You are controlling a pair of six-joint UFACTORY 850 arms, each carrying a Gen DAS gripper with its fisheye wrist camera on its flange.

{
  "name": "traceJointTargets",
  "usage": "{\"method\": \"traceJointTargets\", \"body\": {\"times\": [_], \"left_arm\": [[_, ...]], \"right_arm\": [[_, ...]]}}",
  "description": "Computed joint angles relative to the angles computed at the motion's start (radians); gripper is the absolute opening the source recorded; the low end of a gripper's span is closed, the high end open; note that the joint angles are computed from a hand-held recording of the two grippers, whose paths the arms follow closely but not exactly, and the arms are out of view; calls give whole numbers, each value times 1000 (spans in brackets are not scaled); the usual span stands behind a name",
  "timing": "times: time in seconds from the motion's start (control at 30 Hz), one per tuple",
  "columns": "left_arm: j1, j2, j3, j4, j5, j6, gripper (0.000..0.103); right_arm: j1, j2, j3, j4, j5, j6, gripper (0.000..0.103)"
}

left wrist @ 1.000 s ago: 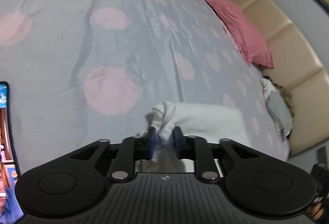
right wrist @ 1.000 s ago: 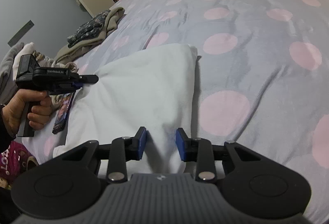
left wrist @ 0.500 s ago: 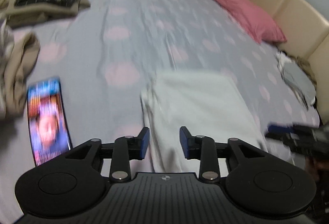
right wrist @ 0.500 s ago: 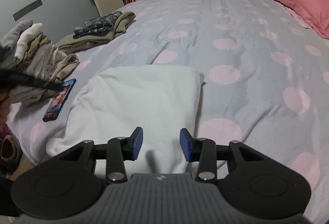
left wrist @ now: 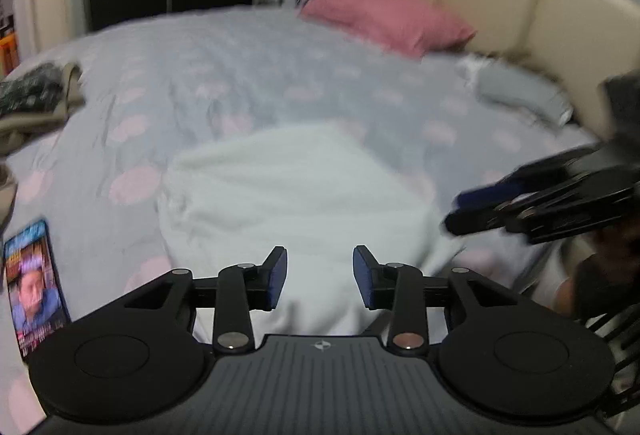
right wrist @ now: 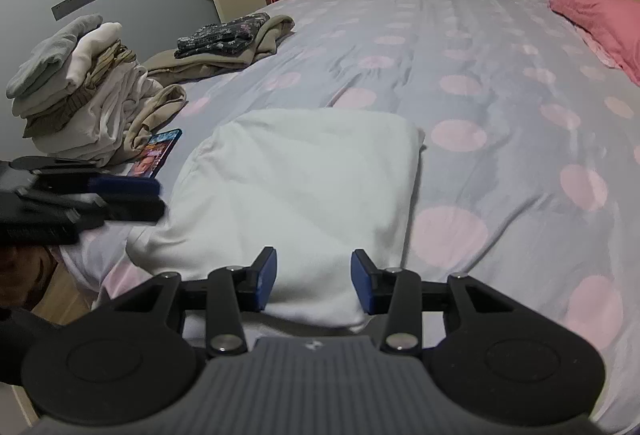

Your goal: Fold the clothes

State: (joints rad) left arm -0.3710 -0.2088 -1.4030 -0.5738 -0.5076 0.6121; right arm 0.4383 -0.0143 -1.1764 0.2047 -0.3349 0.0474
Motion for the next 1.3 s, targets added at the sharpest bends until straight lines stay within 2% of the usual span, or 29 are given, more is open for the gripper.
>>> {"method": "traceJointTargets", "body": {"times": [0.03, 0.07, 0.1, 0.13, 0.17, 0.27, 0.4, 0.47, 0.57, 0.73, 0.93, 1.03, 1.1, 1.3], "left_arm": [[-8, -18, -13, 72, -14, -86, 34], [-1, -30, -22, 111, -50, -151, 28], [13, -38, -25, 147, -84, -220, 26], [25, -28, -11, 181, -93, -279, 25], [39, -17, -4, 246, -92, -372, 19], [79, 5, 7, 437, -108, -641, 19], [100, 30, 23, 545, -99, -784, 19], [88, 35, 24, 567, -92, -802, 21], [80, 36, 20, 527, -88, -744, 25], [71, 30, 17, 482, -84, -707, 26], [68, 27, 16, 466, -94, -718, 26], [67, 21, 11, 453, -95, -714, 26], [69, 12, 2, 416, -88, -696, 26], [68, -14, -35, 334, -40, -631, 45]], "right_arm": [[2, 2, 2, -7, -2, 4, 45], [4, 4, 4, -21, -4, 11, 45], [6, 6, 5, -34, -6, 18, 46], [7, 9, 7, -49, -6, 25, 46], [8, 13, 9, -56, -5, 29, 47], [5, 15, 12, -57, -1, 35, 47], [7, 2, 2, -53, -8, 45, 47], [15, 0, -1, -77, -14, 59, 47], [24, 2, 1, -121, -22, 99, 47], [34, 8, 13, -185, -26, 178, 48], [43, 1, 9, -207, -32, 187, 49], [42, 3, 11, -234, -30, 215, 56], [42, 5, 14, -268, -26, 256, 67], [21, -12, -2, -243, -33, 283, 67]]}}
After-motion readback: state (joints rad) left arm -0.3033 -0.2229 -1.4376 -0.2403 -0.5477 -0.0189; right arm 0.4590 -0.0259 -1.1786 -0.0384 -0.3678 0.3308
